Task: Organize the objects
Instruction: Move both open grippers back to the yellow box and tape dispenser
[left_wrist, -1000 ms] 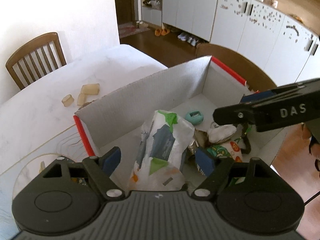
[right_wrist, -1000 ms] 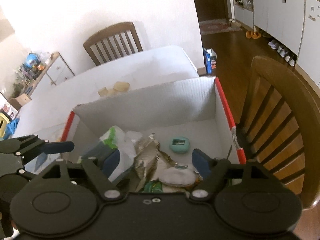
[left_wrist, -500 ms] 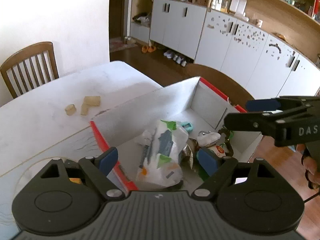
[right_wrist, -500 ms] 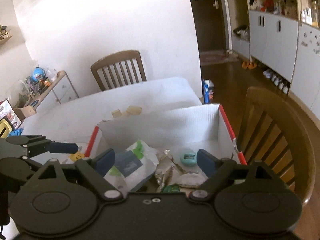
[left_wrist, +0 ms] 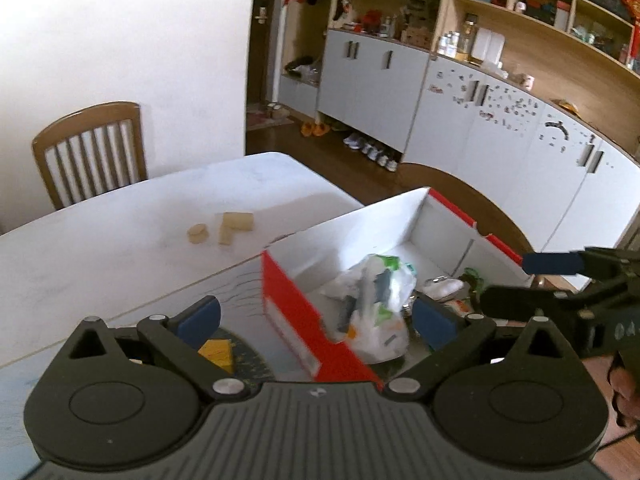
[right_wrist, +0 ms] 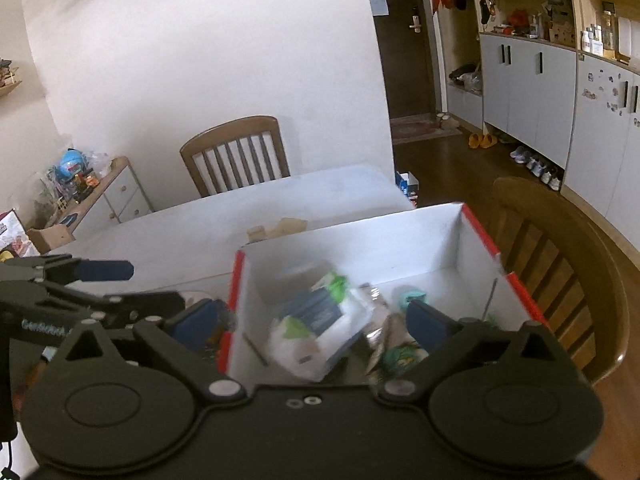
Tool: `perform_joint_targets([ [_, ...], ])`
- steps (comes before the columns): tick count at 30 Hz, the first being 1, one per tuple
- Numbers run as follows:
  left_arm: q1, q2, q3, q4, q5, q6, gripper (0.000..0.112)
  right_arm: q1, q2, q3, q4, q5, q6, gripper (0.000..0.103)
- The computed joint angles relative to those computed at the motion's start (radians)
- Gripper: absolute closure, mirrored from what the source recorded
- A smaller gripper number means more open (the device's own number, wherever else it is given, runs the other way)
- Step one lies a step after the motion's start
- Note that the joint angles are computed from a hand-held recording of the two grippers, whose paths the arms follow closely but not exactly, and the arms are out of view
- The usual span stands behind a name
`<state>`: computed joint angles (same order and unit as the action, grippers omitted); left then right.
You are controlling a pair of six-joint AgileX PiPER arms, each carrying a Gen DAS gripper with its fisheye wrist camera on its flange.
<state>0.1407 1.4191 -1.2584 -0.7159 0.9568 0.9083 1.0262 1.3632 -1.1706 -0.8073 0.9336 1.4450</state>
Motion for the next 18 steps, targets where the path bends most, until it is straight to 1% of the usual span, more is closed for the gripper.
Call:
perform_joint_targets([
  [2,0.032,0.001,-0.006,-0.003,0.021,0.024,0.009,0.034,0.030,-0.029,-0.008,0.019,0.027,0.003],
  [7,0.126,0.023,-0.018,-0.063,0.094,0.117,0.009,0.111,0.117,-0.109,-0.030,0.077,0.068,0.003],
  [14,0.235,0.058,-0.009,-0.154,0.133,0.278,0.009,0.180,0.233,-0.225,-0.031,0.121,0.085,0.003],
  [18,0.279,0.113,-0.048,-0.170,0.179,0.306,0.009,0.209,0.301,-0.295,-0.029,0.142,0.069,0.003],
])
